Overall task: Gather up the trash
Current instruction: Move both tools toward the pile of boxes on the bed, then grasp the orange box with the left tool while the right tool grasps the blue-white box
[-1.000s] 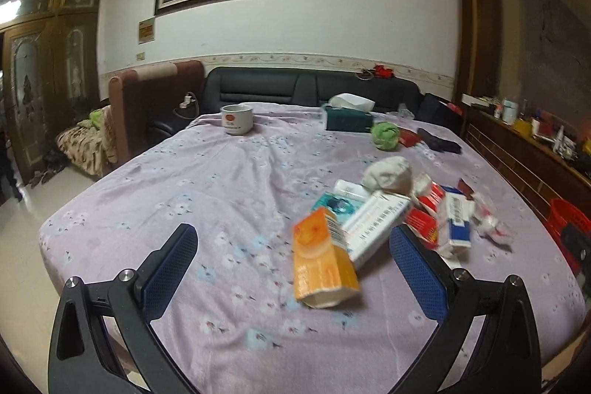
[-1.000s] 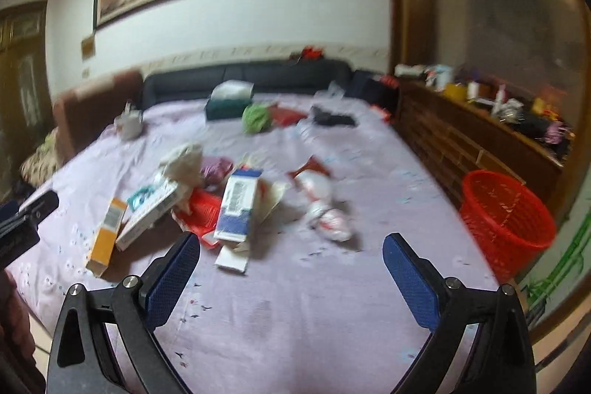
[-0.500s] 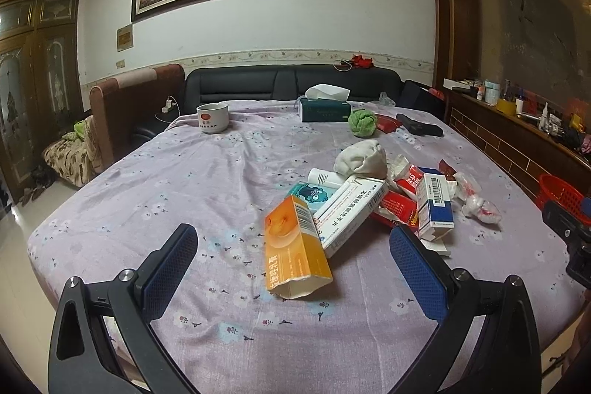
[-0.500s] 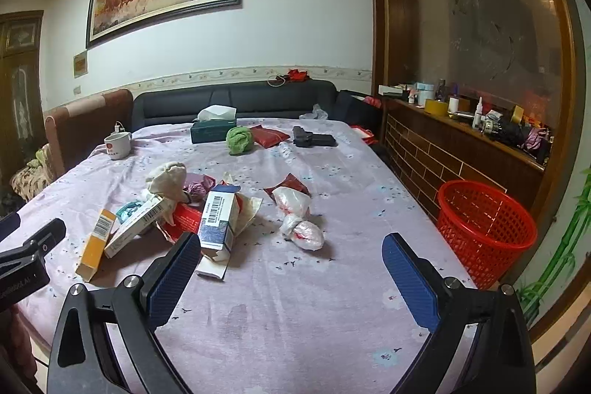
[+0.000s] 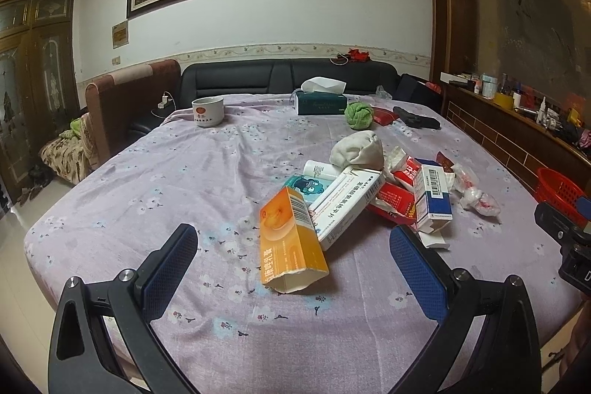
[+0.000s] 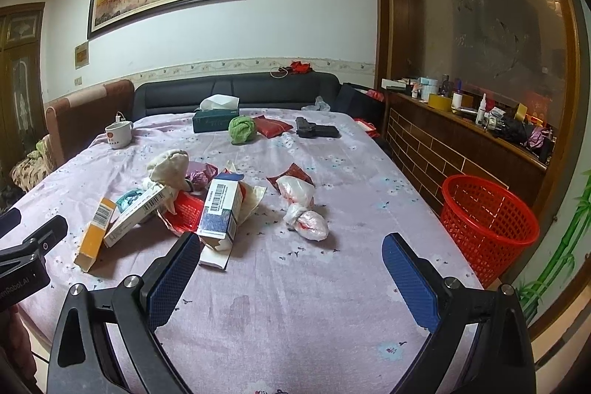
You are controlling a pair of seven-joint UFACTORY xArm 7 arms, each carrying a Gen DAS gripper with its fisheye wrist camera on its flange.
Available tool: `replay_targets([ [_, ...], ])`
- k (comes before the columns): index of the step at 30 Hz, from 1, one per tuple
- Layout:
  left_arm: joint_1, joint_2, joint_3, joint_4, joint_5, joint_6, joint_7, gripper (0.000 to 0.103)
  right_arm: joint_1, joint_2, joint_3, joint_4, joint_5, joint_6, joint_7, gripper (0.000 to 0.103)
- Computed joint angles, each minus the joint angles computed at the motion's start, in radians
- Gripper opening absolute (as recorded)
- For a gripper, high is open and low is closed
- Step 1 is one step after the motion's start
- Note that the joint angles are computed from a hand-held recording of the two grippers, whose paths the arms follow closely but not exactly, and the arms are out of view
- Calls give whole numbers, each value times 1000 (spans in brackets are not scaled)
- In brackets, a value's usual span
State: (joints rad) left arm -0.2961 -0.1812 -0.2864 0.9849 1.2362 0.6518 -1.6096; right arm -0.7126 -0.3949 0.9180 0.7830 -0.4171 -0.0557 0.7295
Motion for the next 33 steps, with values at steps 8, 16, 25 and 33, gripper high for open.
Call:
replay_targets([
  [8, -2, 7, 2, 1, 0, -4, -5, 103, 9, 14, -6, 4, -10, 15, 3, 100],
  [16, -4, 8, 5, 1, 1, -4, -5, 103, 33, 33, -29, 10, -47, 27, 27, 100],
  [25, 2, 10, 17, -12, -5, -35, -3, 103, 57, 47, -55, 13, -90, 35, 59, 100],
  [33, 61, -23, 56, -49, -94, -134, 29, 103, 178, 107, -166, 18, -113, 38, 61, 100],
])
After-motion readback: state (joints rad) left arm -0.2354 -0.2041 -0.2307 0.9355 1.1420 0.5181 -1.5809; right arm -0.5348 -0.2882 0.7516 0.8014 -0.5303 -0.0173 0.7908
